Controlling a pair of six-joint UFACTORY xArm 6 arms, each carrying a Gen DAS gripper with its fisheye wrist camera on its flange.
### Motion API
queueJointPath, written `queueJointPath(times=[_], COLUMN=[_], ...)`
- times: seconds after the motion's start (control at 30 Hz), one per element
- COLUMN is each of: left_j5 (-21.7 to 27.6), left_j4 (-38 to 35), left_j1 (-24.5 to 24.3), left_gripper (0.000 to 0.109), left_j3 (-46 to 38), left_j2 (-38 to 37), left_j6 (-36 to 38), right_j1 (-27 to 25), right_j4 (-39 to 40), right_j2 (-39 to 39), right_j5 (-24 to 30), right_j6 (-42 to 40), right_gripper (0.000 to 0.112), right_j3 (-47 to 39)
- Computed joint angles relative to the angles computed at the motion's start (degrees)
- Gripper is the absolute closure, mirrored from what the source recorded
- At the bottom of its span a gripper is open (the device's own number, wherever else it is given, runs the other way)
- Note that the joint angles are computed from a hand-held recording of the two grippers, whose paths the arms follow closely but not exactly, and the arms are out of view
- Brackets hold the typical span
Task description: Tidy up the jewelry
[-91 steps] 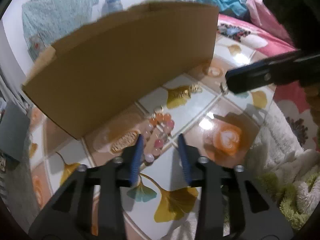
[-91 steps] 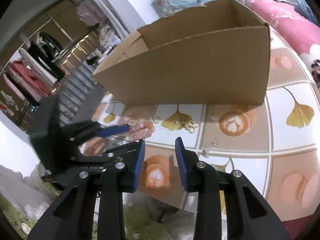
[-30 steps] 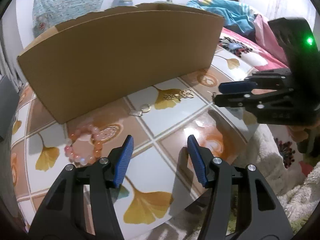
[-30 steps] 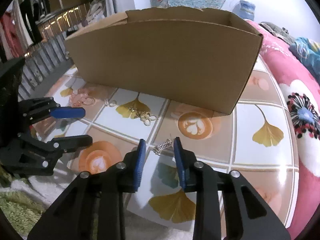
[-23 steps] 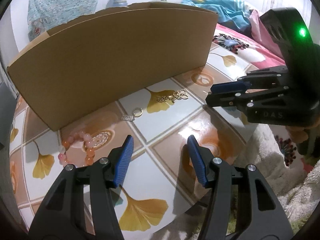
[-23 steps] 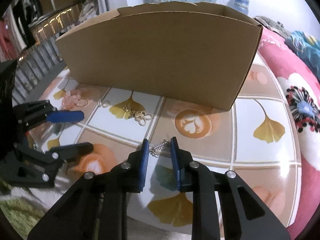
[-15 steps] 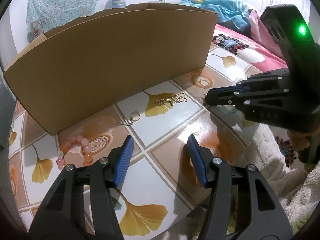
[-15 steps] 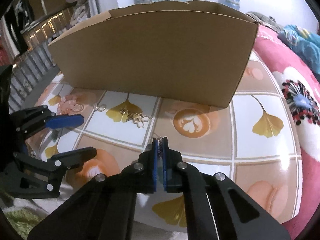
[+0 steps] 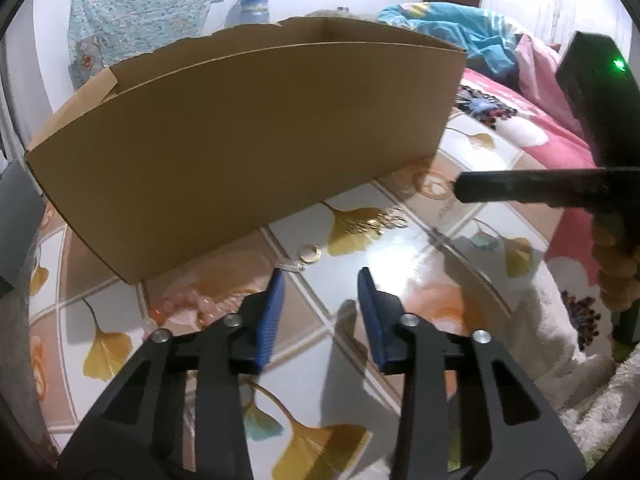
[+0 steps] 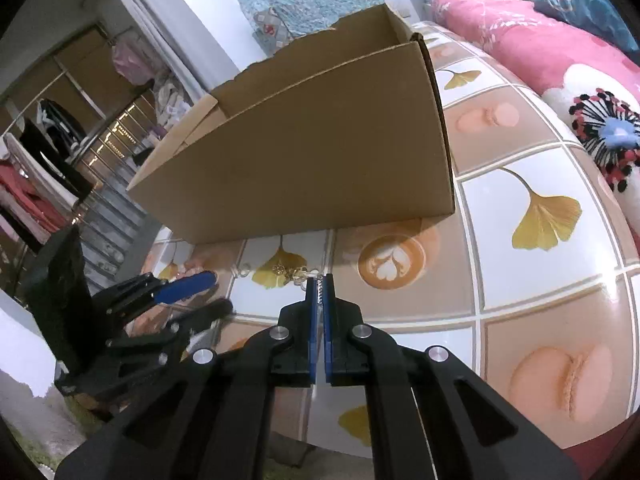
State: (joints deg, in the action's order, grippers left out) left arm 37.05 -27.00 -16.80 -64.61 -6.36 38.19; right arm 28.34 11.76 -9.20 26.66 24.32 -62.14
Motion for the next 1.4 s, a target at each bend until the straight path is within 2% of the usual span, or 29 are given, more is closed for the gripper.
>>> queueJointPath(times=[0.27,0.47,0.6,0.93,1.1,1.23,1.4], left_j5=[1.04,3.41,5.97,5.85,5.77,6.54,11.46], left_j4=[3.9,4.92,4.87,4.05,0.02,-5.24,-15.76], left_j1=[0.67,0.36,0.68,0.78,1.51,2.34,4.76], left_gripper=[0.084,0.093,0.095,0.095,0.095,0.095,0.095], left_j3=[-5.06,-6.74,-8.64,-7.78,-6.35,-6.49,-11.33], left_j2=[4.95,5.56,6.53,5.71,2.84,-0.09,-0.94], left_j6=[-2.63,1.45,1.93,2.4,4.65,7.13,11.46], right_j1=[0.61,0.15,-0.03,0.04,-0.13,0.1,0.11], right_j4=[3.02,4.88,5.79,6.09,6.93,11.19,11.49], right_j2=[0.34,0.1,0.19,-1.71,-3.6,-4.67,-3.35], right_j5=[-1.31,-1.93,-2.55,-4.84,-6.26,-8.43,-10.23], right_j6=[-2.15,-3.74,-4.61,-5.34,-6.35,-10.65,-15.35], right_gripper=[0.109,0.109,0.109,0.109,0.109,0.109,0.109], right_j3=[0.48,1.11,1.5,3.14,4.07,3.76,-1.11])
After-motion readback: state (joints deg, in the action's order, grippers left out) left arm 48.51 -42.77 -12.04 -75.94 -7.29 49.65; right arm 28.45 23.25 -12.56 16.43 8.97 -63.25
